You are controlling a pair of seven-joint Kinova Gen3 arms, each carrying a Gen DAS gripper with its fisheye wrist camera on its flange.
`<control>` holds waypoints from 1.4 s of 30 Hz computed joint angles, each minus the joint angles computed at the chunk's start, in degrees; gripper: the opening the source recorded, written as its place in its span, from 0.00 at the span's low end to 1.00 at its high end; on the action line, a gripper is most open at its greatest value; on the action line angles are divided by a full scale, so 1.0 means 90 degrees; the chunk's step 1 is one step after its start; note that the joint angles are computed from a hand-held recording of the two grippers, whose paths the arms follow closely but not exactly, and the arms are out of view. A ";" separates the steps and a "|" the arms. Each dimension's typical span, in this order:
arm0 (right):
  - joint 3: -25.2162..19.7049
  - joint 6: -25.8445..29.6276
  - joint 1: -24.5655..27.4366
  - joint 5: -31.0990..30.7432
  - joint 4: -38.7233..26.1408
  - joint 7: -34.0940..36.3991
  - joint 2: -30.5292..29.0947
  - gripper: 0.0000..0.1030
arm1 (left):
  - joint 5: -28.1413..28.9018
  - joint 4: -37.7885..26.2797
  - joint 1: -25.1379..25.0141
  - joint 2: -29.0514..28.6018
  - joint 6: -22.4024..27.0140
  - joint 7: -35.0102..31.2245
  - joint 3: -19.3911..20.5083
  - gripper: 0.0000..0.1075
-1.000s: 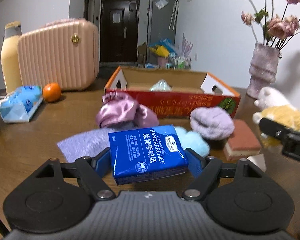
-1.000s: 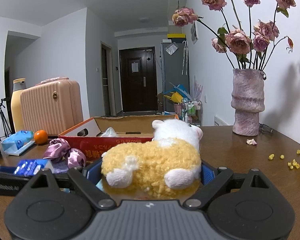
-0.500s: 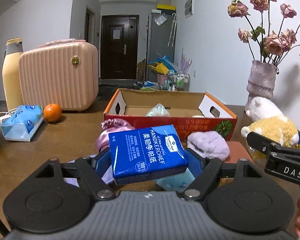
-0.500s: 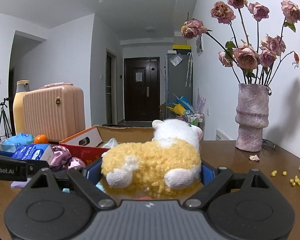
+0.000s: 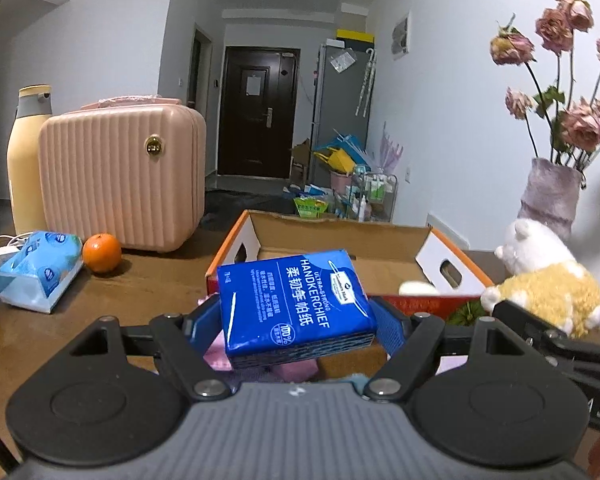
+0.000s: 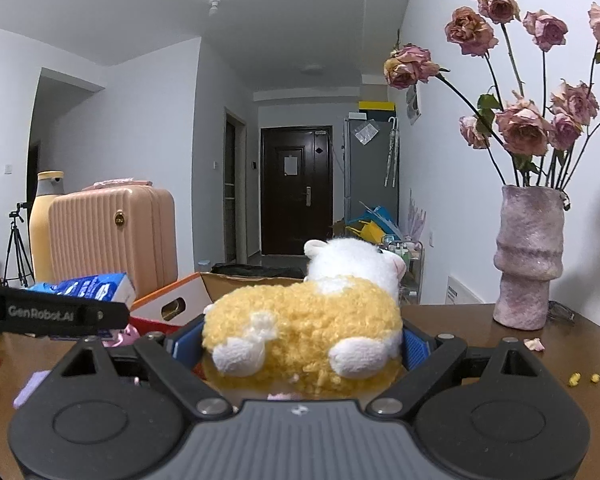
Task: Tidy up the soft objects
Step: 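Grasp the blue handkerchief pack with the left gripper while the right gripper holds the plush toy, then carry the handkerchief pack and plush toy with both grippers over the cardboard box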
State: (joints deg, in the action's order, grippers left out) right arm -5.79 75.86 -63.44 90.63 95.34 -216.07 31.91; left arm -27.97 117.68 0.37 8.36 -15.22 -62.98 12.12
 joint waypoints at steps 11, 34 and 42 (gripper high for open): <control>0.0130 -0.0631 0.0529 0.0121 -0.0216 0.0222 -0.0054 0.90 | 0.1328 -0.0760 0.0587 0.0570 0.0131 -0.1015 -0.0253 0.74; 0.0546 -0.2345 0.1567 -0.0486 -0.1107 0.1480 -0.0040 0.91 | 0.2703 -0.2255 0.1132 0.1573 0.0655 -0.2149 -0.0524 0.74; 0.0809 -0.3002 0.1764 -0.0926 -0.1512 0.2221 0.0128 0.91 | 0.3137 -0.2795 0.1532 0.1889 0.1015 -0.2468 -0.0957 0.74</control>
State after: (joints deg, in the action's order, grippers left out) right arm 1.49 48.84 -47.56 82.29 81.73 -196.08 33.06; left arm 0.27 92.52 14.16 25.36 -6.09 -85.19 3.50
